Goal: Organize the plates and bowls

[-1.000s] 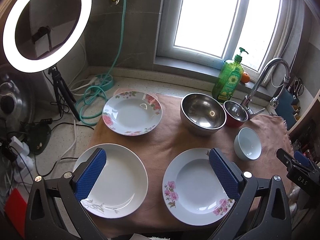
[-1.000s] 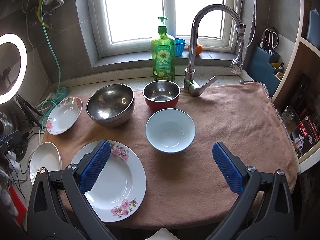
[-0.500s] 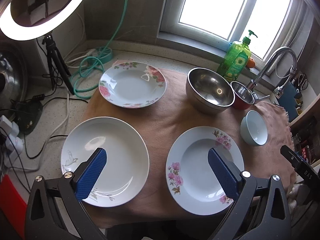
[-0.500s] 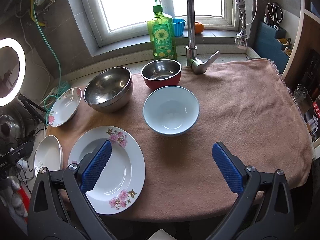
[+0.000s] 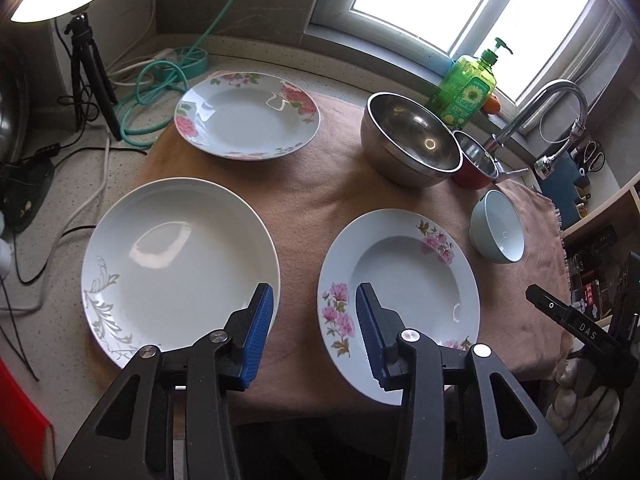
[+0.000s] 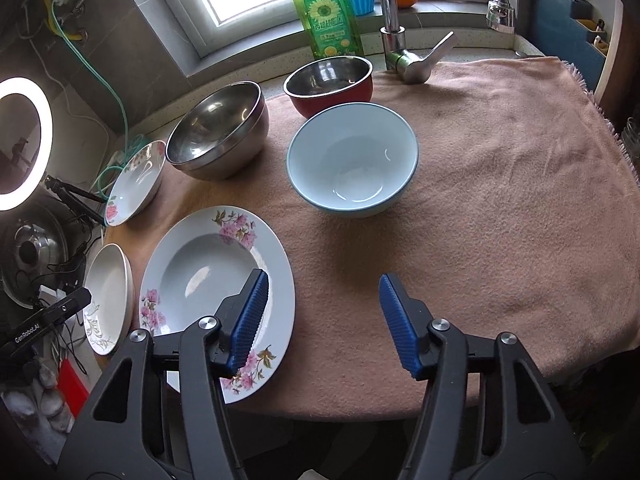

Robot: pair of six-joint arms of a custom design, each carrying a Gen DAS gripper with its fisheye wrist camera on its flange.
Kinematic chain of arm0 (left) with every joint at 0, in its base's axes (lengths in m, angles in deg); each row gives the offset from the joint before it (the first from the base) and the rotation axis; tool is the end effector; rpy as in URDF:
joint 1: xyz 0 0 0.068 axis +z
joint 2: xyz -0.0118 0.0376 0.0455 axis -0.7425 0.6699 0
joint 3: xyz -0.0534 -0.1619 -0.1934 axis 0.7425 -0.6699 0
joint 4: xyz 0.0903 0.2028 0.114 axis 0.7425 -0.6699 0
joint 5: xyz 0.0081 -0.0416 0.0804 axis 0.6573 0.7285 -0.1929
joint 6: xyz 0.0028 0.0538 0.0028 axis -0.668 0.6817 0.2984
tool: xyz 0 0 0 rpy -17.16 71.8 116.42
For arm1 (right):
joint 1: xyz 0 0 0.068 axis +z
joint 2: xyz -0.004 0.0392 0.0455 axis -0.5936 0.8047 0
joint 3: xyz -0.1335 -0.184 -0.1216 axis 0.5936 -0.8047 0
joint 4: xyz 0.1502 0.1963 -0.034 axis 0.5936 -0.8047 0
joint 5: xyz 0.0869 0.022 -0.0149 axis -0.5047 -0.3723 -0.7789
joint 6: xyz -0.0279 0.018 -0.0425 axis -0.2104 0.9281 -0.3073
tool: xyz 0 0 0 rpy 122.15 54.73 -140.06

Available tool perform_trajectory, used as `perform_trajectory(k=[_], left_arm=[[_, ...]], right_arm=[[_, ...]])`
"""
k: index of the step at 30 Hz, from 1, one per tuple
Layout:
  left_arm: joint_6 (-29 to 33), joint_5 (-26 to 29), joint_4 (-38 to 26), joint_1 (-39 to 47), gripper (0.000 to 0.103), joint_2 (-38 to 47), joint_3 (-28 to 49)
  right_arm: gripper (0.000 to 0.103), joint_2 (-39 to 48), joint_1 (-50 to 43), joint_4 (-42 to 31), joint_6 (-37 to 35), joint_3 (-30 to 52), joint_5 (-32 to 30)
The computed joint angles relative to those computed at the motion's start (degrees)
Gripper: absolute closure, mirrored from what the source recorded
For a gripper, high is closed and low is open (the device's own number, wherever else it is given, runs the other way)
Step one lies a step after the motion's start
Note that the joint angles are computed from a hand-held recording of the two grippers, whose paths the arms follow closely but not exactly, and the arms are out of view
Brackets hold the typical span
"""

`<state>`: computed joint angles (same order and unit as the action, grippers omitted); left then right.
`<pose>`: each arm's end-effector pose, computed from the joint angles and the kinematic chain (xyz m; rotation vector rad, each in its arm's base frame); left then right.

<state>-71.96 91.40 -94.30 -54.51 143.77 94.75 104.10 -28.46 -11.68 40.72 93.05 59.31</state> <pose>0.2991 -0.0461 0.1800 0.2746 2.6621 -0.4796 0.2312 0.0331 0.1780 0.6537 2.5957 0.2862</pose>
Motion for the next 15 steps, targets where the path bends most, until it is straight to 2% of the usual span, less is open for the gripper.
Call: perform_trajectory(k=[4, 15], left_arm=[[0.68, 1.27, -1.07, -0.77, 0.074, 1.64, -0.29], [-0.52, 3.14, -1.81, -2.09, 0.076, 5.39, -1.3]], right_arm=[[0.061, 2.84, -2.1, 2.15, -0.14, -1.42, -5.26], [0.069, 8.16, -3.55, 5.94, -1.11, -1.87, -10.4]])
